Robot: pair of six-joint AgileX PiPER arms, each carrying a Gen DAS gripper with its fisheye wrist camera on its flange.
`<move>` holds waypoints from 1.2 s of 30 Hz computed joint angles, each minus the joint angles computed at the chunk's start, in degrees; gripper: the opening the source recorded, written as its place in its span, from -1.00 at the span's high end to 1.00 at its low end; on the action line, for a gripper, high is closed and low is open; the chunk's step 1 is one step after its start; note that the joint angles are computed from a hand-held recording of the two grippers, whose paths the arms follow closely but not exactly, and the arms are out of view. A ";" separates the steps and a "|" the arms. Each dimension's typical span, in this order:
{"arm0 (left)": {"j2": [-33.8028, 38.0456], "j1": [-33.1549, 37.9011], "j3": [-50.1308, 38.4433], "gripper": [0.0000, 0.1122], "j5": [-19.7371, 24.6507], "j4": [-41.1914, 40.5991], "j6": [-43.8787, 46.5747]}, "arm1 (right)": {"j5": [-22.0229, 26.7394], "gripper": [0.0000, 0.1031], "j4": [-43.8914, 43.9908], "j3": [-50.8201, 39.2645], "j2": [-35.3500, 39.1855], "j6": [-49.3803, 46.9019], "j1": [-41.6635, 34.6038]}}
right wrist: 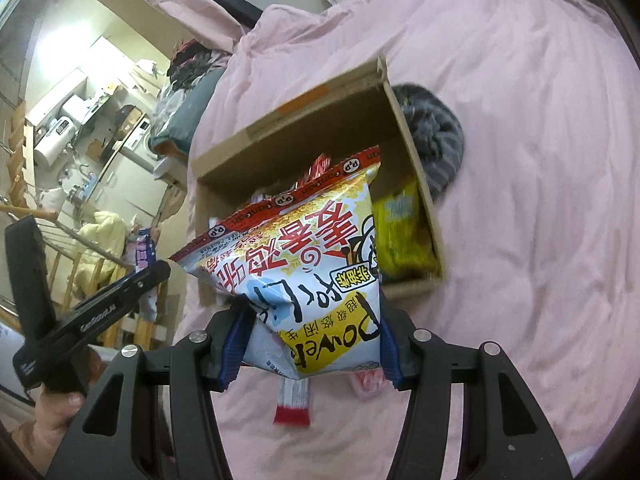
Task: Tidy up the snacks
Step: 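Carry both snacks into the box and open both tools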
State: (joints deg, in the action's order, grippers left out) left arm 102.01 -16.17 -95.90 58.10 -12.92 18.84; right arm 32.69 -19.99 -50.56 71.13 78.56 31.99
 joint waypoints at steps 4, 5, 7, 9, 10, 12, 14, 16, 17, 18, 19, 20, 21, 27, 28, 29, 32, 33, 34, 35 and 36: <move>3.80 -1.86 -4.99 0.75 0.44 0.30 -1.83 | -2.67 -0.11 4.59 -2.91 4.18 -8.84 -6.41; 4.48 -2.24 -5.85 0.75 0.50 0.56 -2.19 | -3.18 -0.11 5.63 -3.75 5.47 -10.57 -7.71; 6.54 -3.32 -8.35 0.75 0.62 1.51 -3.10 | -3.80 -0.11 7.99 -4.53 7.10 -13.82 -9.65; 8.31 -4.10 -10.40 0.75 0.55 2.41 -3.74 | -3.46 -0.11 9.75 -6.92 10.30 -17.07 -11.59; 9.25 -4.42 -11.43 0.75 0.42 2.77 -4.01 | -2.84 -0.11 9.93 -8.51 12.21 -18.16 -12.17; 10.97 -4.70 -13.41 0.75 0.50 2.99 -4.32 | -2.89 -0.11 12.28 -11.16 15.60 -22.05 -13.49; 13.02 -4.98 -15.74 0.75 0.66 3.23 -4.35 | -5.34 -0.11 18.41 -12.57 17.90 -28.72 -15.14; 14.64 -5.07 -17.59 0.75 0.89 3.15 -4.24 | -3.97 -0.11 18.56 -15.58 20.79 -30.00 -15.47; 15.55 -5.12 -18.75 0.75 1.21 3.21 -4.36 | -2.48 -0.11 17.21 -16.99 22.16 -28.94 -15.48; 16.52 -5.16 -20.04 0.75 1.66 3.22 -4.54 | 0.82 -0.11 13.81 -19.24 24.14 -26.07 -15.09; 17.68 -5.05 -21.64 0.75 2.42 2.98 -4.61 | 2.55 -0.11 11.52 -20.37 25.14 -24.43 -14.71; 18.62 -5.01 -23.01 0.75 3.06 2.85 -4.75 | 3.59 -0.14 9.45 -21.09 25.87 -23.18 -14.30; 19.38 -4.99 -24.04 0.75 3.47 2.77 -4.83 | 3.41 -0.16 9.43 -21.06 25.91 -23.18 -14.28; 21.90 -5.30 -27.54 0.74 4.51 1.65 -3.59 | -0.40 -0.64 12.08 -18.14 22.52 -25.14 -14.90; 22.00 -5.41 -27.58 0.74 4.37 1.49 -3.43 | -1.13 -0.64 12.89 -17.46 21.99 -25.77 -15.11; 22.24 -5.52 -27.93 0.74 4.52 1.45 -3.53 | -1.49 -0.64 13.04 -16.74 21.18 -25.62 -15.16; 22.99 -5.58 -29.04 0.74 5.45 0.82 -3.84 | 0.27 -0.67 9.14 -16.22 18.72 -23.27 -14.84; 23.27 -5.57 -29.61 0.74 6.03 0.48 -3.84 | 1.07 -0.69 6.91 -15.56 17.17 -21.61 -14.56; 23.61 -5.49 -30.32 0.74 6.71 -0.01 -3.71 | 1.05 -0.71 6.60 -14.96 16.04 -21.48 -14.76; 23.73 -5.52 -30.63 0.74 7.07 -0.28 -3.62 | 0.78 -0.75 7.39 -13.41 13.97 -21.81 -15.43; 23.86 -5.51 -30.95 0.74 7.33 -0.63 -3.35 | 0.29 -0.77 8.59 -12.00 12.38 -22.10 -16.20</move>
